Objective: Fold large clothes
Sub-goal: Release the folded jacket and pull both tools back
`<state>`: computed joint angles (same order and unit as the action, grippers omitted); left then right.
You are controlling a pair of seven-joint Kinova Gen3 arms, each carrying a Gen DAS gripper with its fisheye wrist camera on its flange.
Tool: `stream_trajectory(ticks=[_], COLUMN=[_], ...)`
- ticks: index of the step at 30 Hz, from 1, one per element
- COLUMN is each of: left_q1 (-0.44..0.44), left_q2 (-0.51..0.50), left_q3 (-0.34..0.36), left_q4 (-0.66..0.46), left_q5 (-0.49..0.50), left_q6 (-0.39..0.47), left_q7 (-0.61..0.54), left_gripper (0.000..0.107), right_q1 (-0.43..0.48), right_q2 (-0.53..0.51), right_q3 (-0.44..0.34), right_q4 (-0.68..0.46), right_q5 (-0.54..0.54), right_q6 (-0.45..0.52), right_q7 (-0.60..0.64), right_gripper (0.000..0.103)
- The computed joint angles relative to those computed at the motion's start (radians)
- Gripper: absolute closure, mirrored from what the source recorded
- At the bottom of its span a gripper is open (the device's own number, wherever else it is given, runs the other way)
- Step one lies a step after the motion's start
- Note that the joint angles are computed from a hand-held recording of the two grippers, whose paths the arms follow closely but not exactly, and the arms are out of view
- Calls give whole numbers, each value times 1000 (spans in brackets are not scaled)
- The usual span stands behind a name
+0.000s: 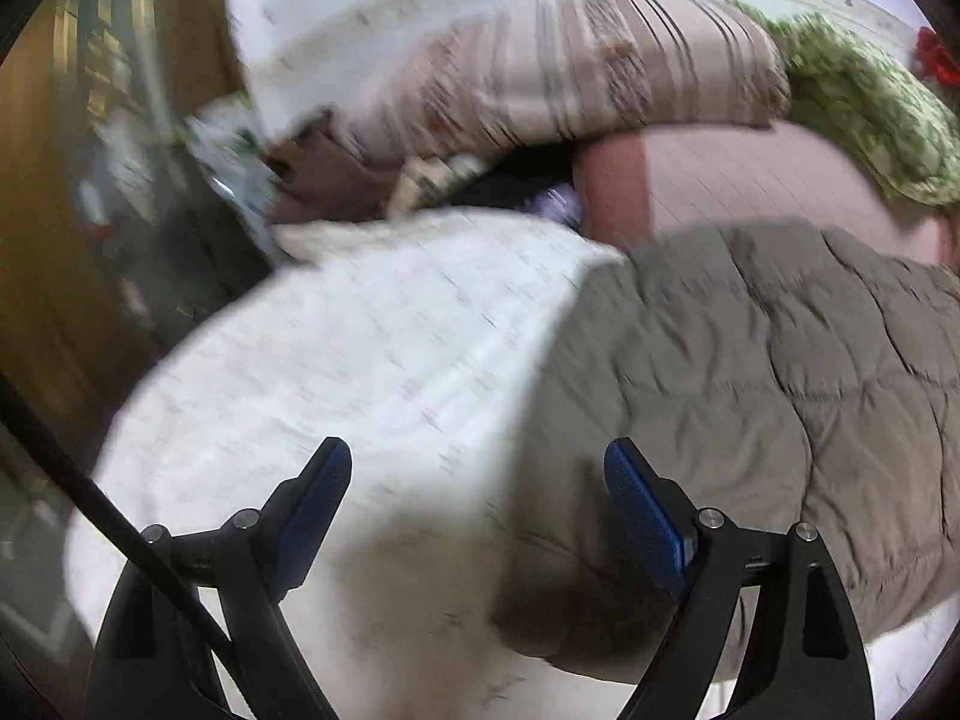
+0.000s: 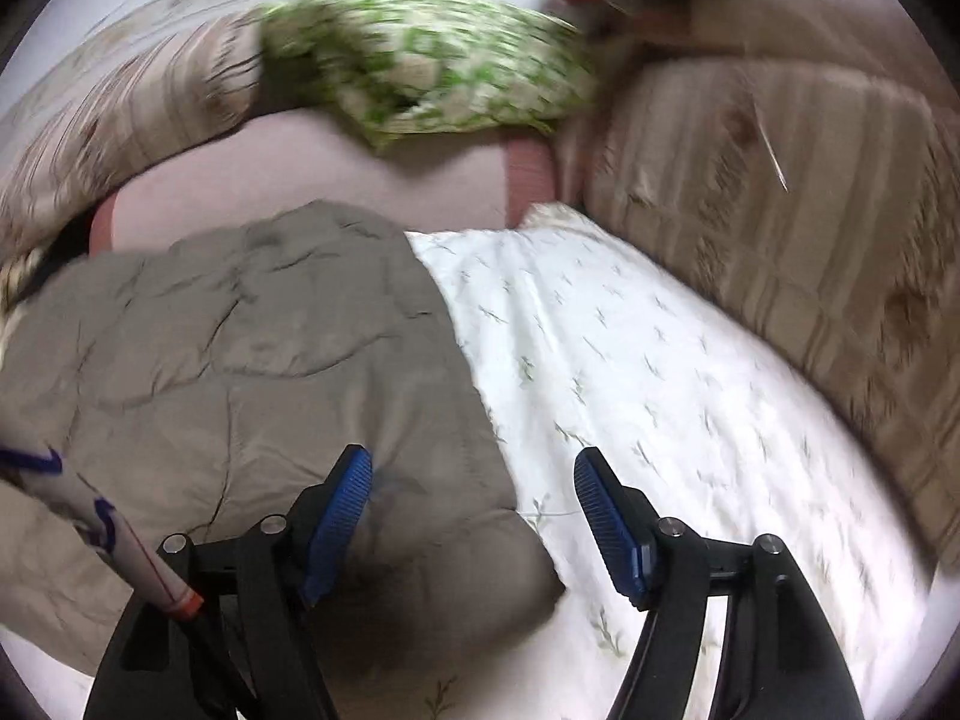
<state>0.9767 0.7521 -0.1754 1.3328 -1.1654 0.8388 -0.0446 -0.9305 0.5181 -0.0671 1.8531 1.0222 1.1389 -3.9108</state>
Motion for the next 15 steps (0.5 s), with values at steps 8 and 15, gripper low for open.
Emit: stream_trajectory(ticks=[8,15], left_q1=[205,246], left_q2=[-110,-303], left_q3=[-81,89], left_q4=[137,338], left_q5=[-168,-212], left_q6=[166,223], left_q7=[325,480], left_gripper=[11,10], right_q1=[-122,-267], right_q2=[-22,11], right_q3=[-39,-89], right_q4=[-81,-167], right_q5=[-22,-27], right_q6=[157,228], right_q7=[-45,-46], right_gripper=[28,27])
